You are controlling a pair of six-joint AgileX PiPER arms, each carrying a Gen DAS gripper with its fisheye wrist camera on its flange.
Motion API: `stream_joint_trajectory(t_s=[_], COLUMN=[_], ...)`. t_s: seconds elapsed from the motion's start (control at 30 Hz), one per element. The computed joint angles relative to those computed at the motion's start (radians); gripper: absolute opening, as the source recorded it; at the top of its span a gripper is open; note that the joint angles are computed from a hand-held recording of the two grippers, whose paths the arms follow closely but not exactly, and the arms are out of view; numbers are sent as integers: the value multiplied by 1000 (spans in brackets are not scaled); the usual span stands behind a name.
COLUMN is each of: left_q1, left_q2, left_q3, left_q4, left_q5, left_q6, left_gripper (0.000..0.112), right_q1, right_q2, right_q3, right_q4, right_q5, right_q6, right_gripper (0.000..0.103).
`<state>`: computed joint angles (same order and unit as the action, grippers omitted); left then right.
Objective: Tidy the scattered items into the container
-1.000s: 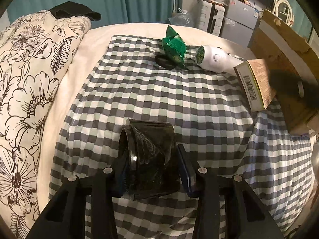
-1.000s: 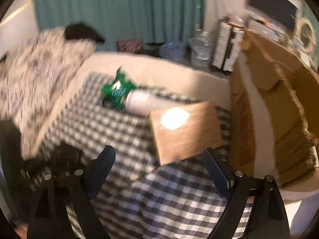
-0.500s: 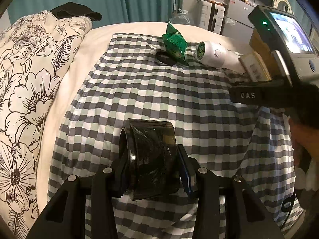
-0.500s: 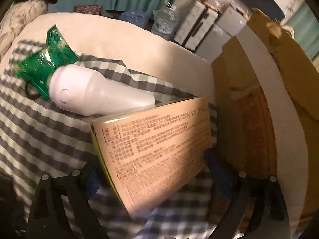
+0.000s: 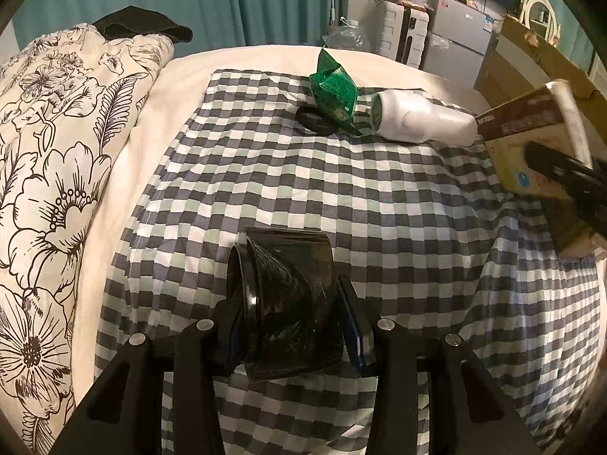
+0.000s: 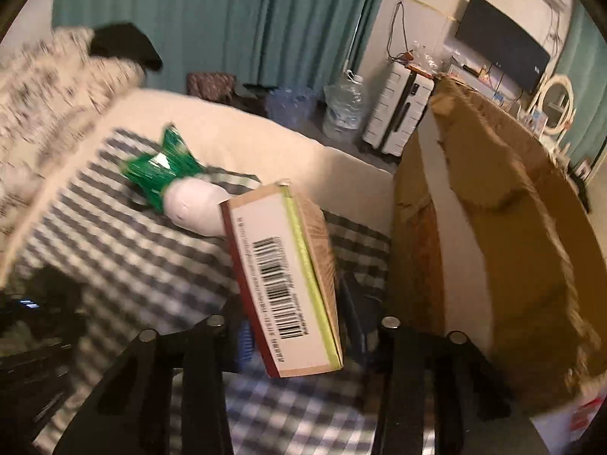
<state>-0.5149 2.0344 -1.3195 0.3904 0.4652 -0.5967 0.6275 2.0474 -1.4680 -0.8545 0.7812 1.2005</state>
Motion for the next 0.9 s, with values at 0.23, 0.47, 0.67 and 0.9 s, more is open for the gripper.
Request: stream_joint_trajectory(t_s=[0.23,0.47,0.67,0.9], left_q1=[1,-7,-32,-56], left_q2=[-1,-28,-77,-96], left_q3=[1,18,-7,-86], left_q4=[8,5,-25,-100], left_q5=[3,24,70,125], left_q6=[-5,3,35,99], left_gripper=[43,43,19,19], right_q1=[54,50,55,63], right_q2=[-189,-177,-262,-395], right_q3=[230,242,272,314], right_q4=[58,86,29,-50], right_q5=[-227,-282,-259,-208], right_q6=[10,-22,39,105], right_gripper=[30,29,29,29])
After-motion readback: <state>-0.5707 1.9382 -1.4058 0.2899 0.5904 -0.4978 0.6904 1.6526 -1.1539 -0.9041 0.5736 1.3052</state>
